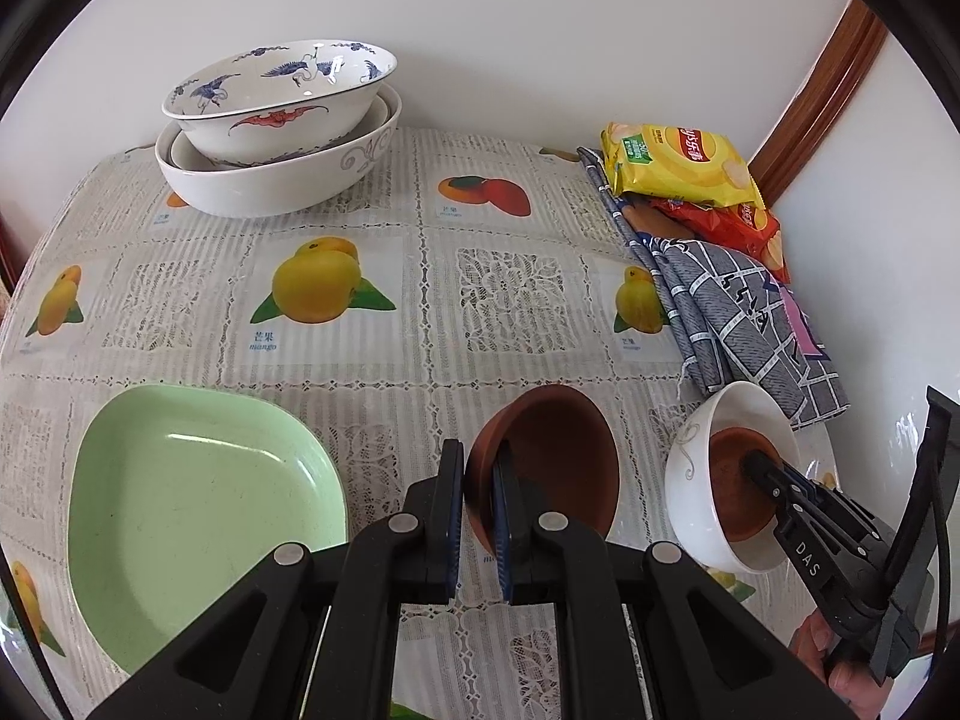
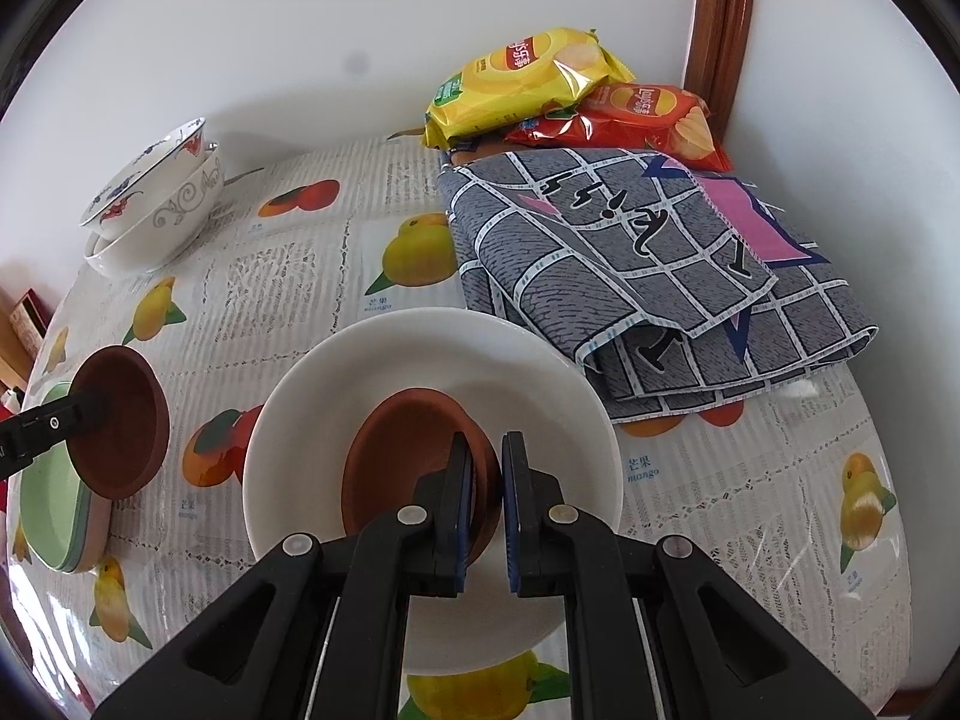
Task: Organize plates and bowls
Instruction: 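Lower the right tool's terracotta saucer into the white bowl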
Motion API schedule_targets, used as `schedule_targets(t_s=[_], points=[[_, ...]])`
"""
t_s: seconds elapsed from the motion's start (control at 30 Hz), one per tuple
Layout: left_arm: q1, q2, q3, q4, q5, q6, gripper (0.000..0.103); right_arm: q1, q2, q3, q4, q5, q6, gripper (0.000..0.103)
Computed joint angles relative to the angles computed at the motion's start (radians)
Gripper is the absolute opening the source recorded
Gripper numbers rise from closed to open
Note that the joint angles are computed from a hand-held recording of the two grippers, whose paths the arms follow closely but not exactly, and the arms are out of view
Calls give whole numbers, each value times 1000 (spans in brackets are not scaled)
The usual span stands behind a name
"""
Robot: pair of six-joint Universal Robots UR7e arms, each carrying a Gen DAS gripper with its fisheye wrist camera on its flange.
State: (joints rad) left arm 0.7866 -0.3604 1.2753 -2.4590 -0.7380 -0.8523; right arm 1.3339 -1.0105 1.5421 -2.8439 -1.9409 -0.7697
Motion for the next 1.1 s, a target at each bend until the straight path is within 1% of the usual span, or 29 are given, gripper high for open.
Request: schedule_targets(t_s=[0.17, 0.37, 0.7, 0.83, 1.0, 1.1], points=[[1, -1, 0, 0, -2, 0, 9, 3, 4, -1, -7, -11, -11, 9], [3, 2, -4, 4, -6, 0, 9, 14, 24, 5, -66, -63, -64, 9], [2, -3, 3, 8, -3, -12, 9, 14, 35, 0, -58, -77, -67, 10], [2, -5, 4, 13, -4, -15, 9, 20, 42, -3, -53, -100, -86, 12], [1, -8, 9, 13, -4, -21, 9, 28, 61, 5, -115, -145, -137, 16], [-5, -14, 19, 18, 6, -27, 9, 28, 62, 5, -120, -147, -140, 17]])
